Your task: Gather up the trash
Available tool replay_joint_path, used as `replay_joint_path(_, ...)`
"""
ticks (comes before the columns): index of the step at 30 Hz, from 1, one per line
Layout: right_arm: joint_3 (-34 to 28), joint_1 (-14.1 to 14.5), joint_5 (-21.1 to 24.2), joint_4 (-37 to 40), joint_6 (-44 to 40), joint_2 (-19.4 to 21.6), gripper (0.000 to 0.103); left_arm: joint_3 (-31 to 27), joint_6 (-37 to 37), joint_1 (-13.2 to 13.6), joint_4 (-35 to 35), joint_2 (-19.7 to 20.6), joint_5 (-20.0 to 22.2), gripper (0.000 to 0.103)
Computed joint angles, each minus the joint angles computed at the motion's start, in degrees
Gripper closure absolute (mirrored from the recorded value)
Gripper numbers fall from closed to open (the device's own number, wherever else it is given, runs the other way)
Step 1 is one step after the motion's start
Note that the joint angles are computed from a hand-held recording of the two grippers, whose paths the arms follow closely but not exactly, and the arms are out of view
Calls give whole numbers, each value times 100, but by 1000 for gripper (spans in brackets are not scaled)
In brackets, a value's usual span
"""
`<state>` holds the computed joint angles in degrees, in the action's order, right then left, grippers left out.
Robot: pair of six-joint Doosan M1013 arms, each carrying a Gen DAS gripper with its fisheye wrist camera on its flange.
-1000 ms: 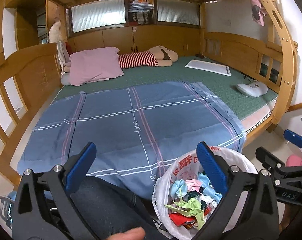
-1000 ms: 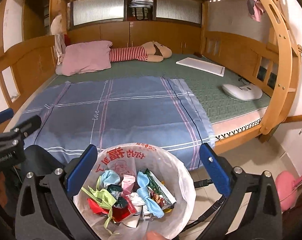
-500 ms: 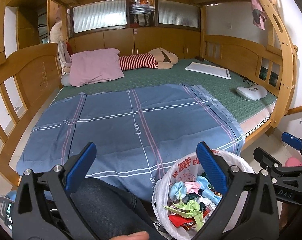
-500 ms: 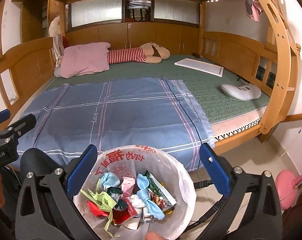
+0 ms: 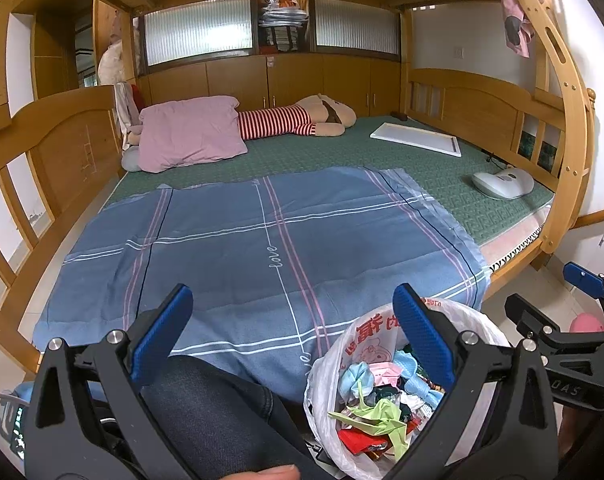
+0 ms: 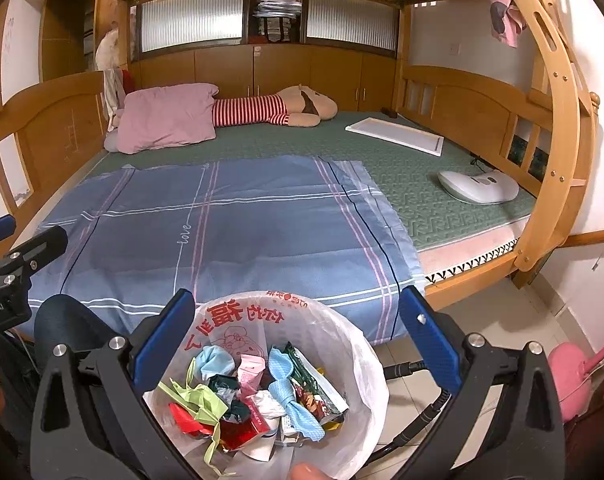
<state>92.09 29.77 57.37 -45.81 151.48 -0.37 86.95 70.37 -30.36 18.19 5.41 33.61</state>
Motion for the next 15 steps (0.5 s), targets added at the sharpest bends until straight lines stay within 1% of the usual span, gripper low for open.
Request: replay_joint_path(15,8,-14,-17,6,-8,7,3,-3,44,0,-34,10,20,3)
